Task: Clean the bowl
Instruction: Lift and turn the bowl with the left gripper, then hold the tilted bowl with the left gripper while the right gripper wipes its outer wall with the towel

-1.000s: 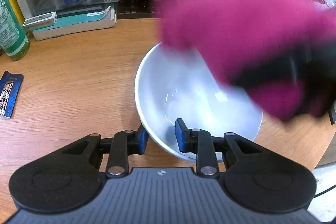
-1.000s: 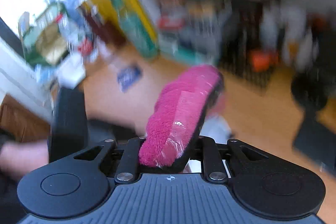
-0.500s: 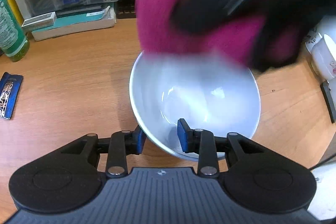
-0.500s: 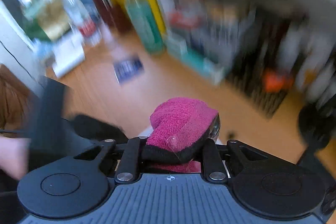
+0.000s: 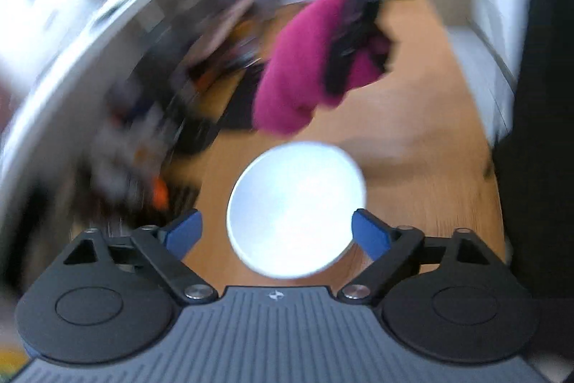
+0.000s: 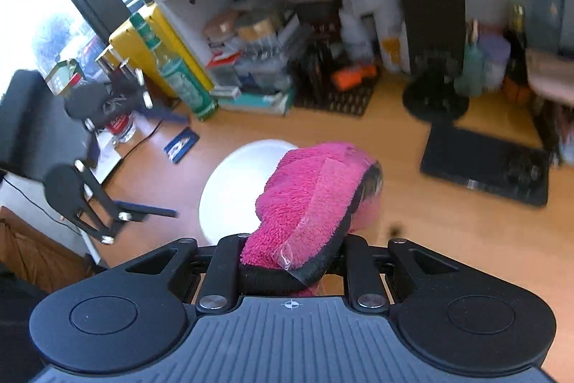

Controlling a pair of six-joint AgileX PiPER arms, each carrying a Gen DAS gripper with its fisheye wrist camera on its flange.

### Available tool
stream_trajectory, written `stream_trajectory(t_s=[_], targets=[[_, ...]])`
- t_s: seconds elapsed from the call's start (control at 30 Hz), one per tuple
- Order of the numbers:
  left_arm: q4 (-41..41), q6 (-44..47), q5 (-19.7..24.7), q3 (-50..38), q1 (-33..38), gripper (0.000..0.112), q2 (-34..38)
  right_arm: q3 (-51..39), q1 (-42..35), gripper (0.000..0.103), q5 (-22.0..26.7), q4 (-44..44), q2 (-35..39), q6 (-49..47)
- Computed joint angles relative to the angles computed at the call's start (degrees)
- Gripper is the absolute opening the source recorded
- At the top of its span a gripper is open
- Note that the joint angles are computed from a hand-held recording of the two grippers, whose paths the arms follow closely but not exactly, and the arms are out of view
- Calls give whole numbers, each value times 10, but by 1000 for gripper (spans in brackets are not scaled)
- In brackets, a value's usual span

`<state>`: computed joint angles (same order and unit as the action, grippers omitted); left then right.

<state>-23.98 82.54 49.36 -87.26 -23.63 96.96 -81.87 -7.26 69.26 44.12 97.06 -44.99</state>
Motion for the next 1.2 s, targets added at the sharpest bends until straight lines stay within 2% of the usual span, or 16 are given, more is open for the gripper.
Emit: stream_trajectory(t_s=[0.03,0.07,0.1,0.13,0.23,0.33,0.4,0.5,0.57,0.67,0.73,0.77,0.93,1.07,1.13,1.2], targets=[[15,55,-23,24,-16,87,-5,8,2,20,-2,-2,-3,0],[42,87,-40,39,-33,72,-2,22,7,20,-9,-5,-10,-3],[77,101,-54,49,-49,70,5,31,9,20,-13,-7,-18,-10],[113,103,-63,58,-64,61,15,36,17,20,-20,-8,-20,-8],[193,63,-69,62,-94,45,47,46,20,20,-18,-7,-33,-6],[249,-8,-61,52,-109,17,73,50,17,20,-14,-10,-41,-4],[295,-73,-92,75,-119,17,74,50,16,20,-14,-14,-44,-2],[290,-212,-51,39,-113,16,89,53,7,20,-14,-24,-50,-11],[232,-322,11,-20,-93,17,112,58,9,20,-20,-39,-56,-26],[130,-435,85,-98,-48,17,147,84,34,20,-50,-85,-83,-84],[44,-500,104,-108,-2,19,157,110,68,20,-74,-123,-104,-137],[3,-522,103,-99,22,24,160,122,86,20,-85,-140,-112,-160],[-38,-502,67,7,49,29,109,141,192,20,-168,-222,-105,-245],[-28,-523,85,-19,49,31,108,51,221,20,-217,-233,-41,-243],[-16,-537,79,-24,34,32,111,22,225,20,-223,-223,-26,-271],[-10,-546,75,-28,25,33,115,10,223,20,-177,-191,-31,-366]])
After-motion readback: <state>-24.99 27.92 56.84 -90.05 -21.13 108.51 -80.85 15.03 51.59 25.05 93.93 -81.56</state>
